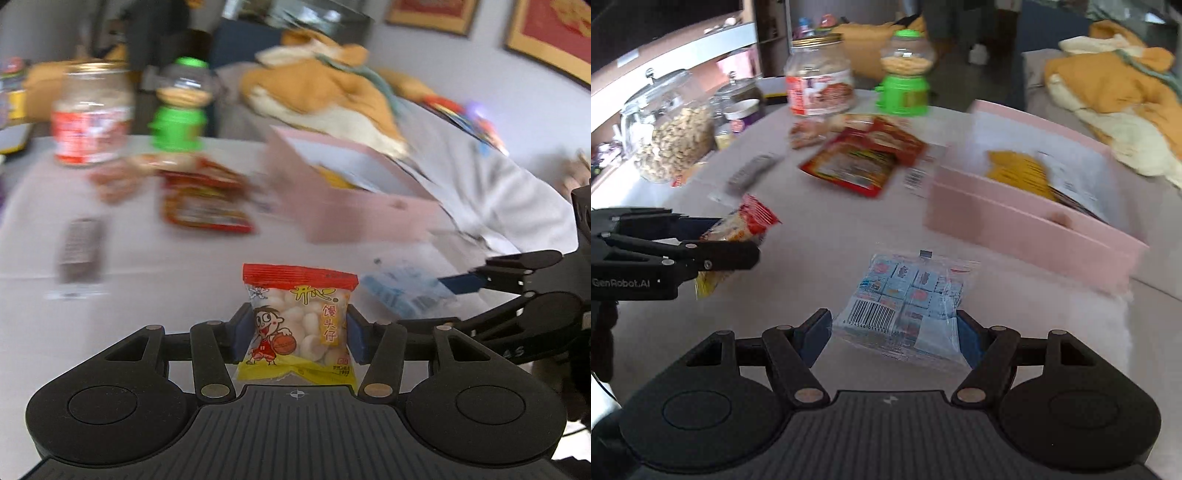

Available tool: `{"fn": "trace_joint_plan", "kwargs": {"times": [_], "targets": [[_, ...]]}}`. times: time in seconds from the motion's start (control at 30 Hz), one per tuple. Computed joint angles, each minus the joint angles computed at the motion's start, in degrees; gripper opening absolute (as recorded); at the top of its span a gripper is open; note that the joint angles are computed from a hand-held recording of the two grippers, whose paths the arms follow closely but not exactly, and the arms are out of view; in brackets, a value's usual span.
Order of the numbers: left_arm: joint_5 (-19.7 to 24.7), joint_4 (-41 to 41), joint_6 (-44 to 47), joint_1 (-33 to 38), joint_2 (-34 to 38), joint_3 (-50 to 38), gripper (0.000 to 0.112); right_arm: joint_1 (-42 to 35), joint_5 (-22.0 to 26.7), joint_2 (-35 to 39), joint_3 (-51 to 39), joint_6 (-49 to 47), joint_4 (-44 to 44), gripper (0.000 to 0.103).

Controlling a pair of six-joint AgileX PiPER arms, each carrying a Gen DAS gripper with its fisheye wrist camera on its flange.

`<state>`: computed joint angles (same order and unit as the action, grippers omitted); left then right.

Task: Organize snacks
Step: 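Grasp the blue cube candy pack with the right tool, then lower the cartoon-boy bag into the pink box and open the left tool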

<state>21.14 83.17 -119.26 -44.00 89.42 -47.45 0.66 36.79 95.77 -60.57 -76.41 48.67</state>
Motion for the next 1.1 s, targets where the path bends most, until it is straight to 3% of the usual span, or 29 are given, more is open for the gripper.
{"fn": "trace_joint_plan", "kwargs": {"times": [0.1,0.17,0.23,0.33,0.47,0.6,0.67,0.73,0.77,0.83,0.9,0.97,1.03,1.1], "targets": [[-4.4,-7.8,10.3,1.2,4.0,-6.0,0.057,-5.4,-0.6,-0.8,3.4,-8.2,5.5,0.072],[-4.8,-16.4,21.5,1.7,6.6,-11.3,0.057,-8.5,-0.6,-0.5,4.5,-12.0,8.5,0.072],[-3.0,-23.3,31.4,2.1,9.6,-17.7,0.057,-11.1,-0.4,0.2,4.9,-14.5,11.2,0.072],[0.4,-23.8,35.5,3.2,14.0,-27.4,0.057,-14.1,1.6,2.1,4.2,-16.6,14.7,0.072],[2.6,-33.6,47.5,6.9,22.6,-43.0,0.057,-17.0,5.2,3.8,3.4,-18.7,18.3,0.072],[-0.4,-54.7,64.6,12.4,32.1,-56.5,0.058,-17.7,5.8,4.5,3.3,-20.6,20.9,0.072],[4.9,-64.3,73.3,13.8,38.5,-65.6,0.058,-17.2,4.5,4.5,3.6,-20.8,22.1,0.072],[12.5,-65.2,76.2,14.0,44.2,-73.7,0.058,-16.6,3.4,4.5,3.8,-20.3,22.8,0.072],[13.2,-62.2,74.7,13.4,44.7,-74.5,0.059,-16.5,3.1,4.5,3.9,-20.3,23.1,0.072],[10.6,-53.0,66.8,12.3,42.4,-70.0,0.058,-16.5,3.0,4.3,4.5,-21.4,24.2,0.072],[6.7,-52.0,65.2,12.8,39.8,-66.1,0.058,-16.7,3.4,4.3,4.8,-22.0,24.5,0.072],[7.9,-58.7,72.9,13.1,40.1,-67.8,0.058,-16.3,3.1,4.6,4.2,-21.0,23.5,0.072],[12.1,-66.3,83.4,13.3,42.2,-72.9,0.058,-15.5,1.9,4.9,3.8,-19.9,23.1,0.072],[17.8,-67.0,88.2,12.3,45.5,-79.0,0.058,-14.7,1.0,5.2,3.4,-18.5,22.6,0.072]]}}
